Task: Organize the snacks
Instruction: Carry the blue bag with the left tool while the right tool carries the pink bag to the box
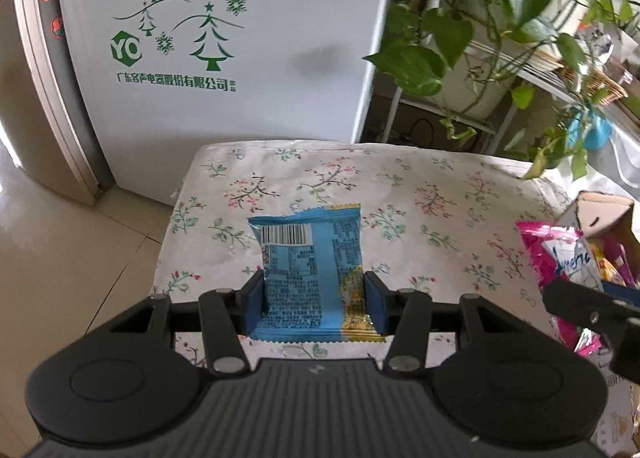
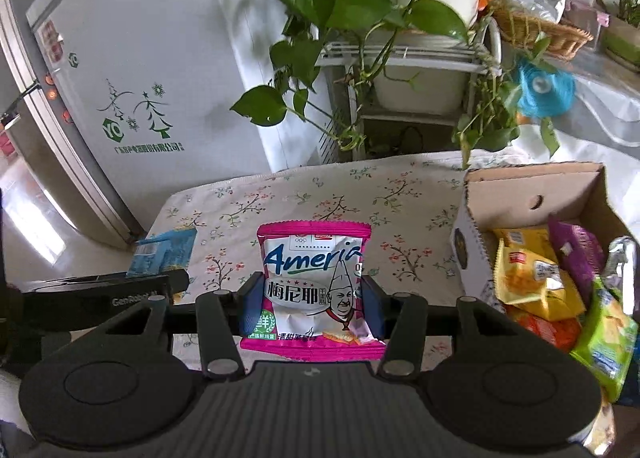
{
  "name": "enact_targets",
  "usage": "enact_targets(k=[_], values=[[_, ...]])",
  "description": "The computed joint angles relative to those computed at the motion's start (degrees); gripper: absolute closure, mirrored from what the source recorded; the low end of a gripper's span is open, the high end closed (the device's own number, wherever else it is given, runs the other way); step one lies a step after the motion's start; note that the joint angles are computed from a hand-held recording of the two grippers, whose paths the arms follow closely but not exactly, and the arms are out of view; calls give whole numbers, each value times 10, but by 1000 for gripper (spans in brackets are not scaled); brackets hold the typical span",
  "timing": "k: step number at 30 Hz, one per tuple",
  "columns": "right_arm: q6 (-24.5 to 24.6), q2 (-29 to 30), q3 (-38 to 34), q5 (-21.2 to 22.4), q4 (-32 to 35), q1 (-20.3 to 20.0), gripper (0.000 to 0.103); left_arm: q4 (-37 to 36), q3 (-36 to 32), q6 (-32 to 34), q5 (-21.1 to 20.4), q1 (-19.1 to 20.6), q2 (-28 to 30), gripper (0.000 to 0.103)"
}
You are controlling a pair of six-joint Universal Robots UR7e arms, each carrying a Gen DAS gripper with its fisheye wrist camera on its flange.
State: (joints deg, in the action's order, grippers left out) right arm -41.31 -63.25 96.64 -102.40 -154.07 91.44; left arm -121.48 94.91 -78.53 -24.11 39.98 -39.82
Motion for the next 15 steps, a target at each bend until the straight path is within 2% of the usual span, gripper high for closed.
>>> enact_targets(k=[15], values=[[-38, -16, 1, 14, -4, -7, 46, -47, -4, 42, -13, -12, 21, 53]])
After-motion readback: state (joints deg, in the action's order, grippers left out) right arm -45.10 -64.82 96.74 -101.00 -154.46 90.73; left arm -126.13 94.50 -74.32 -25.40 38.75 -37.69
